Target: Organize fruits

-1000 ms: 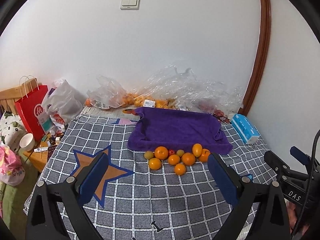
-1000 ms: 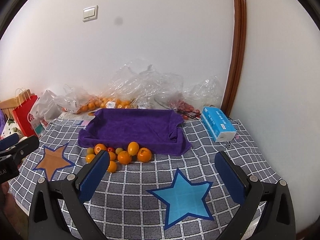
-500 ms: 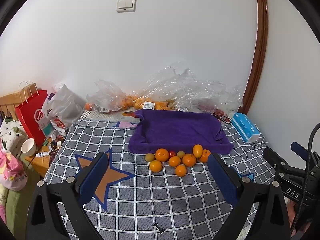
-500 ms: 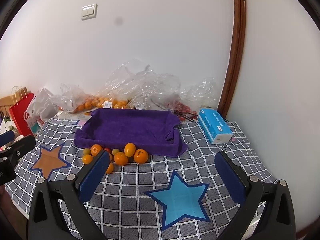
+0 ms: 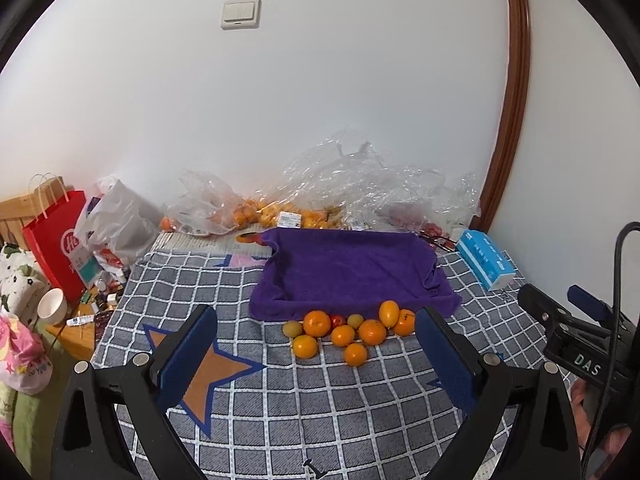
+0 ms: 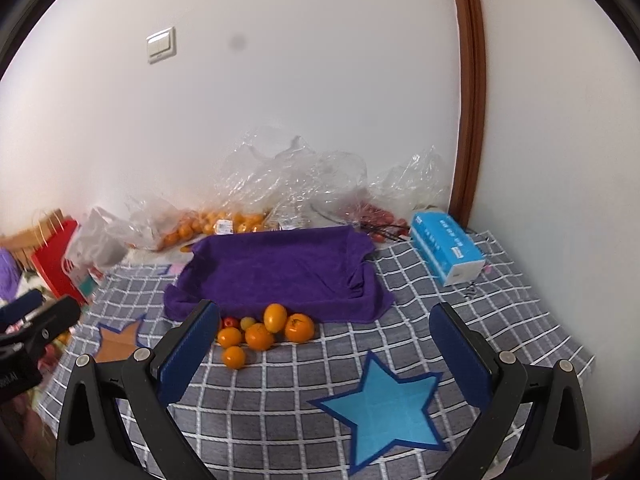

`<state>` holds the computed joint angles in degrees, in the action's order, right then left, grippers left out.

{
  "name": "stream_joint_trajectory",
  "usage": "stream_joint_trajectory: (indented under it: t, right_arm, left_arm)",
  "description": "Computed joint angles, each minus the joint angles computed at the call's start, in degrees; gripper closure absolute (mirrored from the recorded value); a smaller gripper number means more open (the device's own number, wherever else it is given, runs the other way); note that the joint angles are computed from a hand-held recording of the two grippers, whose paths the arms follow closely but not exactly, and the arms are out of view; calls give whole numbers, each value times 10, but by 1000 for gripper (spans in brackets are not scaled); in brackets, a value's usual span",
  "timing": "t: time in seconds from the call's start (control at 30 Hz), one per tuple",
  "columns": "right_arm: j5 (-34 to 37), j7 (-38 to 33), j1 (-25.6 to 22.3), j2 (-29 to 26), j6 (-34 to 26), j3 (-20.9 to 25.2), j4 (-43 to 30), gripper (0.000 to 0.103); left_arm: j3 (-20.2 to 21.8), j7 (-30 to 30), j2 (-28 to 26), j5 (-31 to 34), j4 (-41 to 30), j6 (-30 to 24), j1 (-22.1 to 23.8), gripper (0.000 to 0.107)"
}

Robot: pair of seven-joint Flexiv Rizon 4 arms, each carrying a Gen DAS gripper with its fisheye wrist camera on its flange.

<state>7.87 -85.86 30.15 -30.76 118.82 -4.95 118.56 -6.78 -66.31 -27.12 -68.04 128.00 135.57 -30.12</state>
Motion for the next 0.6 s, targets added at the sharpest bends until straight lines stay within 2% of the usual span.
stream_joint_trajectory:
  t: [0.07, 0.33, 0.5, 0.6]
  right_arm:
    - [11, -8, 17, -2, -2, -16, -5, 0]
    - [-32, 8, -25, -18, 3, 26, -32, 0]
    - [-42, 14, -25, -48, 11, 22, -63, 0]
    - [-31, 8, -4, -69, 0, -4, -87, 0]
  left_arm:
    - [1, -6, 0, 11, -2, -3, 5, 7]
    - [14, -5, -7, 29, -21, -41, 22, 7]
    - [25, 1, -20, 23, -38, -60, 35, 7]
    - [31, 12, -31, 11, -52, -76, 43, 7]
